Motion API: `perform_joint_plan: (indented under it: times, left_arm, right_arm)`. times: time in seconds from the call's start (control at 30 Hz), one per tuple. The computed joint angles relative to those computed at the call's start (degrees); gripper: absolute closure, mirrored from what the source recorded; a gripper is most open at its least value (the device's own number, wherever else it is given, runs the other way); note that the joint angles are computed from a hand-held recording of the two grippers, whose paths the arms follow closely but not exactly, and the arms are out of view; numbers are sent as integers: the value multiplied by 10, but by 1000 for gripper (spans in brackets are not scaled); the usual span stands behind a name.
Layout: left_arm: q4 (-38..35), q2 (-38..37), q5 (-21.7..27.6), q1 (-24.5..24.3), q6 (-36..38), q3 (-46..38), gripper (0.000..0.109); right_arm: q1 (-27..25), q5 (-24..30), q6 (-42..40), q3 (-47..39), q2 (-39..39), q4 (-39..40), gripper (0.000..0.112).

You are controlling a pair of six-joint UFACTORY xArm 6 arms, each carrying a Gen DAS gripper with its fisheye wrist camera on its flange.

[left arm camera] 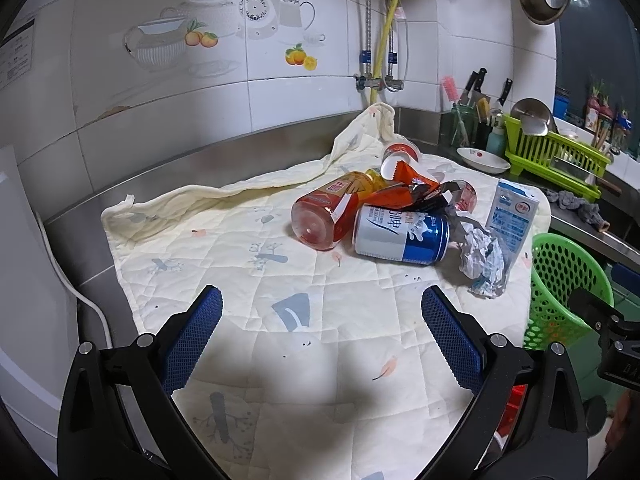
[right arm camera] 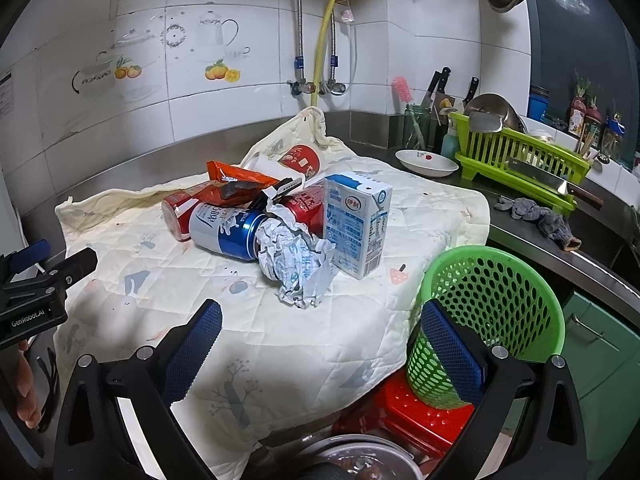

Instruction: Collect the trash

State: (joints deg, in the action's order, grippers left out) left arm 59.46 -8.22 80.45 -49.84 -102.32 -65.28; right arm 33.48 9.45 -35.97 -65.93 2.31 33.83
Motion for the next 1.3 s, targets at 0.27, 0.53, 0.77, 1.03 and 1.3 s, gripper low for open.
perform_joint_plan:
  times: [0.27,0.53,0.77,1.03,1.3]
  left_arm:
    - [0,10,-7,3,6,-11,11]
    - [1,19,-15,6,14,-20,11]
    - [6,24,-19,8,21,-28,11]
    - [17,27,-16,5,20,-35,11]
    - [36,27,-10,-5,23,-41,11]
  right_arm:
    - [-4,-8,27,3,-1,-22,15]
    - [-8,-8,35,0,1,-24,15]
    - [-9,-8,33,-2,2,-20,15]
    - [-8,-16,17,-4,-1,1,15]
    - [-4,-29,0,2,-7,19,15]
